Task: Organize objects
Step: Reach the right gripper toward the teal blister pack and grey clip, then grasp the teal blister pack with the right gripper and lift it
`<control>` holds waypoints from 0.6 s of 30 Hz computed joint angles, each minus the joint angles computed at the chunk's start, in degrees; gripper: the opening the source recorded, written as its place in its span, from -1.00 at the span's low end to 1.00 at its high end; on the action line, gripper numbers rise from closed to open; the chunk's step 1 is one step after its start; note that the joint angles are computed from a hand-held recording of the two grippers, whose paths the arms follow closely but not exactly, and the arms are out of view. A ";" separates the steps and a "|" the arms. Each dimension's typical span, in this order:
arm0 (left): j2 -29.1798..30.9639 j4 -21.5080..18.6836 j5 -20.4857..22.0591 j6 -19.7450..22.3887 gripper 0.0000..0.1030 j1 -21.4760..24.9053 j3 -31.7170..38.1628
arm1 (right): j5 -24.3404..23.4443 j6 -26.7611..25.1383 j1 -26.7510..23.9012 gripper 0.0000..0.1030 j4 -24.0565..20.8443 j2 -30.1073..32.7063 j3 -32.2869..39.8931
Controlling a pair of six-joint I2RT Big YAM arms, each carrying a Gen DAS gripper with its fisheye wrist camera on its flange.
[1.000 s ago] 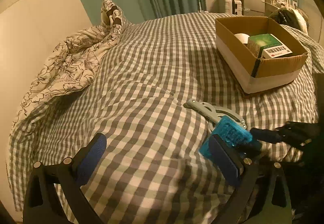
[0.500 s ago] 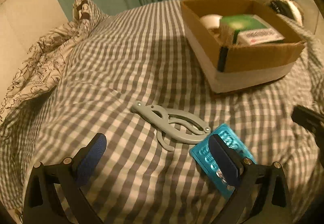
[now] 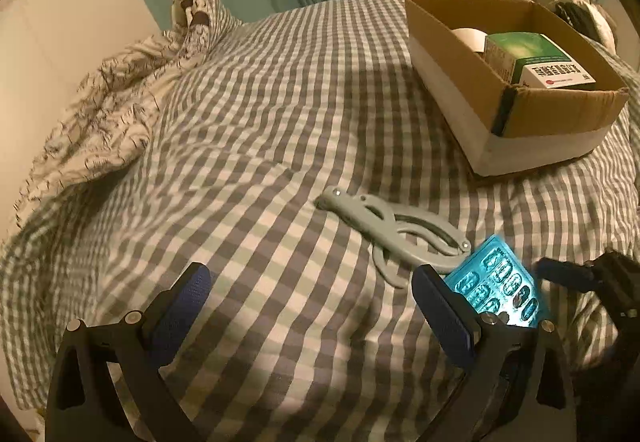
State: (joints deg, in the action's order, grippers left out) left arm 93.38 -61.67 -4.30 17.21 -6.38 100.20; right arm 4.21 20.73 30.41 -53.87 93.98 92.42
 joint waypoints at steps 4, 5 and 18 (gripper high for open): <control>-0.23 -0.42 1.60 -0.58 1.00 0.39 -0.09 | 0.36 0.27 0.51 0.45 -3.44 2.66 2.47; -0.21 -0.48 1.66 -0.68 1.00 0.38 -0.09 | 1.13 0.09 0.82 0.45 -4.53 3.29 3.30; 1.69 -0.50 0.56 -3.34 1.00 -3.12 0.22 | 9.36 1.12 -0.51 0.33 -1.62 -4.96 -1.64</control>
State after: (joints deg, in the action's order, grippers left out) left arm 95.06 -62.17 -3.74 13.87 -9.50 100.42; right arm 13.57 21.86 29.90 -55.49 89.03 90.78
